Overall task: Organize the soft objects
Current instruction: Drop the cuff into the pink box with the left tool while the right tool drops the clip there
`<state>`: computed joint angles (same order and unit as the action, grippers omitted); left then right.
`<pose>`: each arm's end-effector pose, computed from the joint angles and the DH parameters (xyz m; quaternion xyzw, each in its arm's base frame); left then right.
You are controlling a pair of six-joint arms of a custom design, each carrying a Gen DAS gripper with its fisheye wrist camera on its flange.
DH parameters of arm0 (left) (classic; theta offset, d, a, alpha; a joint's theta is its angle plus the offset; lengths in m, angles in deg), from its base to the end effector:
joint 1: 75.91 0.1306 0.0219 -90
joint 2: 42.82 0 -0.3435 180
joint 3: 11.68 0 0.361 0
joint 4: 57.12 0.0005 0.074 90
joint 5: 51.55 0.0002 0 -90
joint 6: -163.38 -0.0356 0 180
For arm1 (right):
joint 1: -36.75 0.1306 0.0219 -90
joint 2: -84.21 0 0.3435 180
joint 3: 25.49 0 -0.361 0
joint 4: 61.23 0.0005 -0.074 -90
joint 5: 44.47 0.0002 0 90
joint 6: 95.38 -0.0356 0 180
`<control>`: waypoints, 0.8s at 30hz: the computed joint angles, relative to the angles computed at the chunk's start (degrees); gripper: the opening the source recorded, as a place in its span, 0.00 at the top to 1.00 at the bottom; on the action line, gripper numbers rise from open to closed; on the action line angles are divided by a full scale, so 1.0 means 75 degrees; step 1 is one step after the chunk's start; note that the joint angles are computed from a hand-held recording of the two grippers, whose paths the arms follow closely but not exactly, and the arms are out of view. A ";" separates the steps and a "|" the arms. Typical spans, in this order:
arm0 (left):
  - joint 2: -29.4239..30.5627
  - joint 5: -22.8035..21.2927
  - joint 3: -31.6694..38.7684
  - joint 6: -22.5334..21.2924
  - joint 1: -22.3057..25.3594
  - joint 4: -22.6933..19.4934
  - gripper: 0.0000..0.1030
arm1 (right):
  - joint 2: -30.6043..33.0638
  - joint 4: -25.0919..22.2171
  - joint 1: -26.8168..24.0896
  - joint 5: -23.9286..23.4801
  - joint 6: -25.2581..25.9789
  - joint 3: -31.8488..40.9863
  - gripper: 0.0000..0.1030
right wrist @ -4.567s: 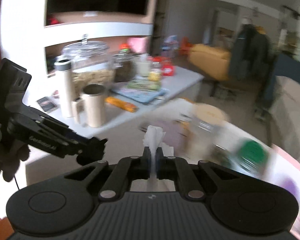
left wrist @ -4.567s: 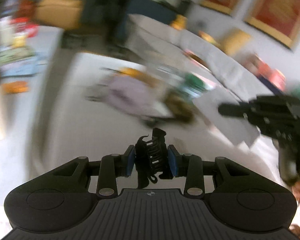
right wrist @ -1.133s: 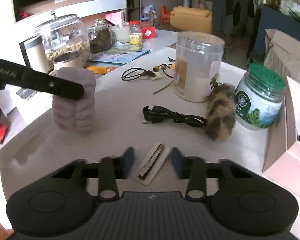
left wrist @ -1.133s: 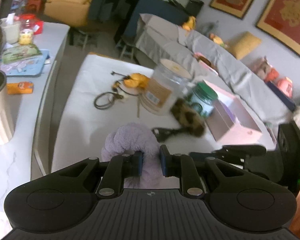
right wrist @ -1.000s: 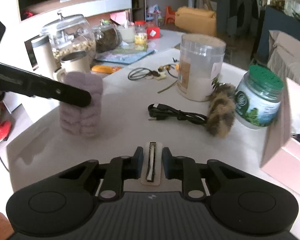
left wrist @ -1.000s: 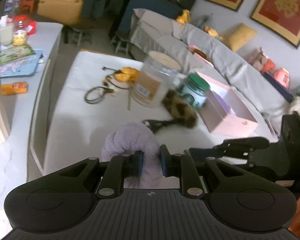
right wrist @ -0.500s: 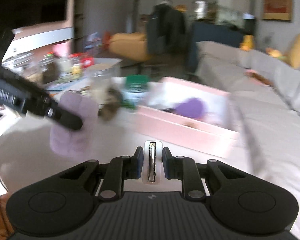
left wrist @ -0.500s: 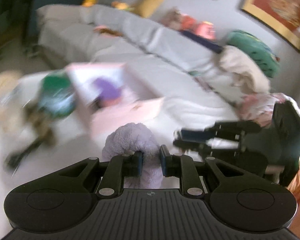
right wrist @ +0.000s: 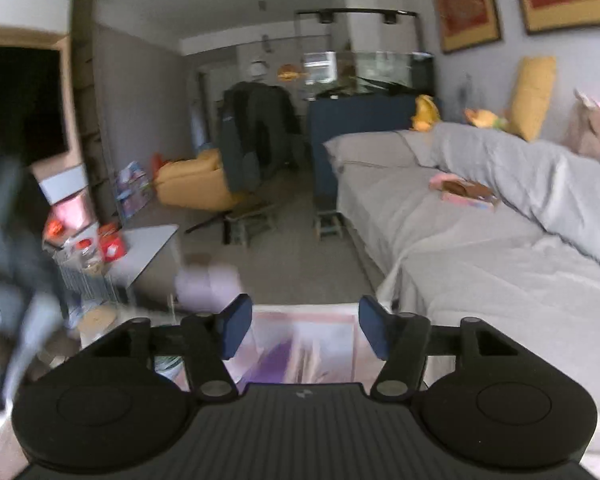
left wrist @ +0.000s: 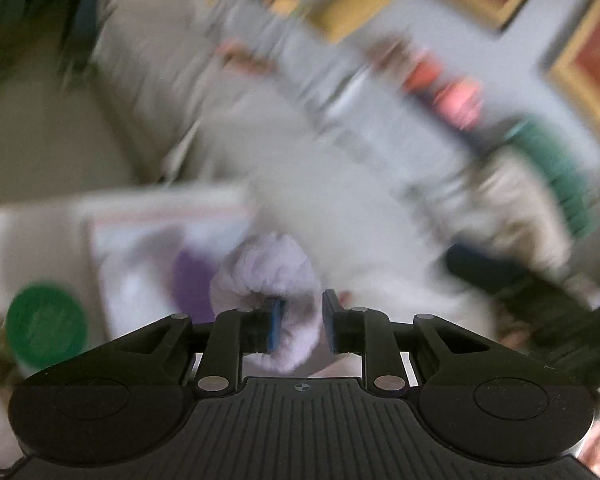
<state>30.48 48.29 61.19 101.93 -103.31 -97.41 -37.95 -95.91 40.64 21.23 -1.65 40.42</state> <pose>0.3226 -0.1746 0.3856 0.0267 0.9059 -0.2637 0.3303 0.2899 0.0339 0.4242 -0.1656 0.8226 0.1798 0.5134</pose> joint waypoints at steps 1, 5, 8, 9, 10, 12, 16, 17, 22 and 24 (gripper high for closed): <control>0.0120 -0.0001 -0.0196 0.0006 0.0064 0.0142 0.77 | 0.0174 0.0009 0.0019 0.0058 -0.0019 0.0015 0.42; -0.0362 0.0785 -0.1479 0.0667 0.0587 0.1359 0.77 | 0.0455 -0.0126 0.0131 0.0307 0.0002 -0.0236 0.42; -0.1312 0.0519 -0.2154 0.0410 0.0752 0.1540 0.76 | 0.0373 -0.0173 0.0490 0.0892 0.0382 -0.0568 0.42; -0.1786 0.0293 -0.2389 0.0192 0.0804 0.1462 0.76 | 0.0277 -0.0173 0.0663 0.1095 0.0485 -0.0711 0.42; -0.2164 -0.0005 -0.2518 0.0065 0.0747 0.1341 0.76 | 0.0254 -0.0165 0.0765 0.1175 0.0559 -0.0794 0.42; -0.3144 -0.0375 -0.2793 -0.0299 0.0912 0.0812 0.76 | -0.0009 -0.0253 0.1152 0.1417 0.0492 -0.1043 0.41; -0.4940 -0.0828 -0.3167 -0.0714 0.1883 -0.0472 0.76 | -0.0017 -0.0220 0.1912 0.1700 0.0299 -0.1208 0.36; -0.5389 -0.0707 -0.3292 -0.0699 0.2476 -0.0765 0.76 | -0.0004 -0.0150 0.2139 0.1815 0.0233 -0.1235 0.34; -0.6403 0.1359 -0.3790 -0.1072 0.6227 -0.1586 0.76 | 0.0094 0.0159 0.3404 0.2474 -0.0130 -0.1318 0.31; -0.6449 0.1812 -0.3945 -0.1650 0.7078 -0.1809 0.76 | 0.0212 0.0140 0.3899 0.2600 -0.0085 -0.1276 0.31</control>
